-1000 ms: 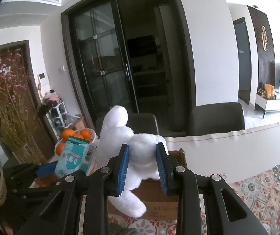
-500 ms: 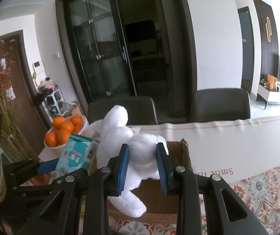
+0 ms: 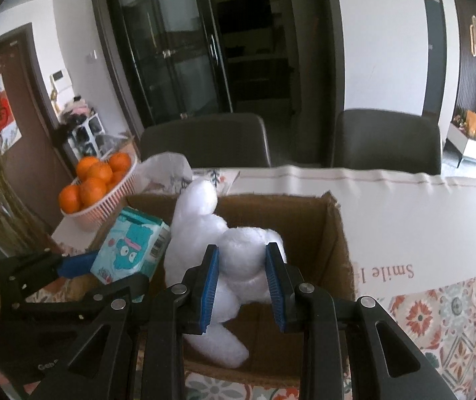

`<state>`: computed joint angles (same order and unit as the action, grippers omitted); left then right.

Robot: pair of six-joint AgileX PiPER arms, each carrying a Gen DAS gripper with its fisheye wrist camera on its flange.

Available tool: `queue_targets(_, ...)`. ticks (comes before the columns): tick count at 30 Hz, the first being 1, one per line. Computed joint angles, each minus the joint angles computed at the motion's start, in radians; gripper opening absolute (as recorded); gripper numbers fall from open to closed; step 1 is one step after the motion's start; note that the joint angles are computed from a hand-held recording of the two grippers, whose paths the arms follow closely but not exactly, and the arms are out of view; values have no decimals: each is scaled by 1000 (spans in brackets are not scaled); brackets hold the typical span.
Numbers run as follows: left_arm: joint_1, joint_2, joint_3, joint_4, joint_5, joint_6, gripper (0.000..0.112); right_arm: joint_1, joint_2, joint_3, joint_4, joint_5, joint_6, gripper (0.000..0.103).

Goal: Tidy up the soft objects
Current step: 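Open both tools to drop the bunny and tissue pack into the box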

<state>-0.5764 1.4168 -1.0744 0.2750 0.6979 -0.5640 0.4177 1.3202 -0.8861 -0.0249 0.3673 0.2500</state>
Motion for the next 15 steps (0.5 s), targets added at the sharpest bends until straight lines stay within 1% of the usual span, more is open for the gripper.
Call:
queue_targets(3,8,16,-7,-25,0,16,56,-17,10,1,90,0,-84,35)
queue_targets(4,7,13,-4,-24,-3,13,61,-17,9,0,83,1,-77,42)
queue_targets(5,5,12,-2,-17,-6,4,67,-11,5,1,37,-2,-31,46)
queue_targets(6,2,9,-2,-3,-5,-10,70,-6,0,3,-4,-7,10,52)
queue_targets(7,-6,4,-3,24,4,-36,72,-5,-8,4,-24,-7,31,53)
queue_targets(12,-32,-32,-1,68,38,-93,72,19,-50,-1,-156,36,175,53)
queue_targets(15,-62,-59,-8,110,85,-145,73,32,-79,-7,-209,76,229,53)
